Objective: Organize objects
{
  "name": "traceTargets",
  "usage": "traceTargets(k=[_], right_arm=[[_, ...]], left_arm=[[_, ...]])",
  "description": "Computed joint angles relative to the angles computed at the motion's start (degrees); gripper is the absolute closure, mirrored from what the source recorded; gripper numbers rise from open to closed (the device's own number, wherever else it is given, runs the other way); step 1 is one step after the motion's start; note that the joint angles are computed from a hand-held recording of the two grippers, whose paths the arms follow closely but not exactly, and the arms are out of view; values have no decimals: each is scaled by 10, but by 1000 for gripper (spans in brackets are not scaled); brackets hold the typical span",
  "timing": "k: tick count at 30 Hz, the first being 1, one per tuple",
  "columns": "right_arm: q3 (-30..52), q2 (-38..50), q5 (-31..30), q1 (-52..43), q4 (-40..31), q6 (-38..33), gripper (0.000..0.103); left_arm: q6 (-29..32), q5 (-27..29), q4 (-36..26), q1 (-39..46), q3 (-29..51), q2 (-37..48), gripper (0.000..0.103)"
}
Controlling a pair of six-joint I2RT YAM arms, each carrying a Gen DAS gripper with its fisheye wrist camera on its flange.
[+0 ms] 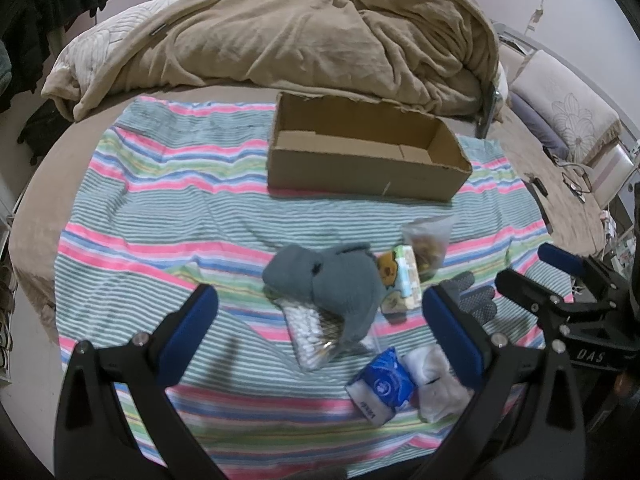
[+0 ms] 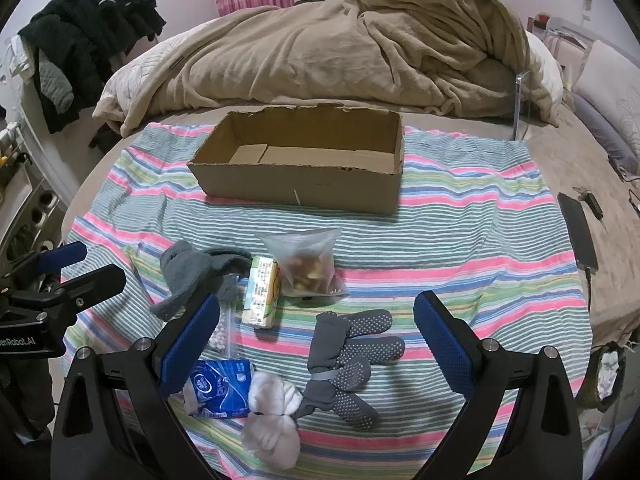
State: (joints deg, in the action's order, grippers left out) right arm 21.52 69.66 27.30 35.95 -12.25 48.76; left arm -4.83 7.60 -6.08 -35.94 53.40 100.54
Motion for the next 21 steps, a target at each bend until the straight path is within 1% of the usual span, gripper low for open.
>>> traceTargets(k=[15, 17, 21], right_arm=[[-10, 20, -9, 6, 16, 10, 4], [-5, 36, 2, 13, 11, 13, 4], [-16, 53, -9, 5, 33, 6, 4]], left_arm=[[-3, 10, 0, -3, -1, 20, 0], [-5, 10, 3, -4, -3, 28, 0], [-5, 7, 7, -10, 0, 47, 0]])
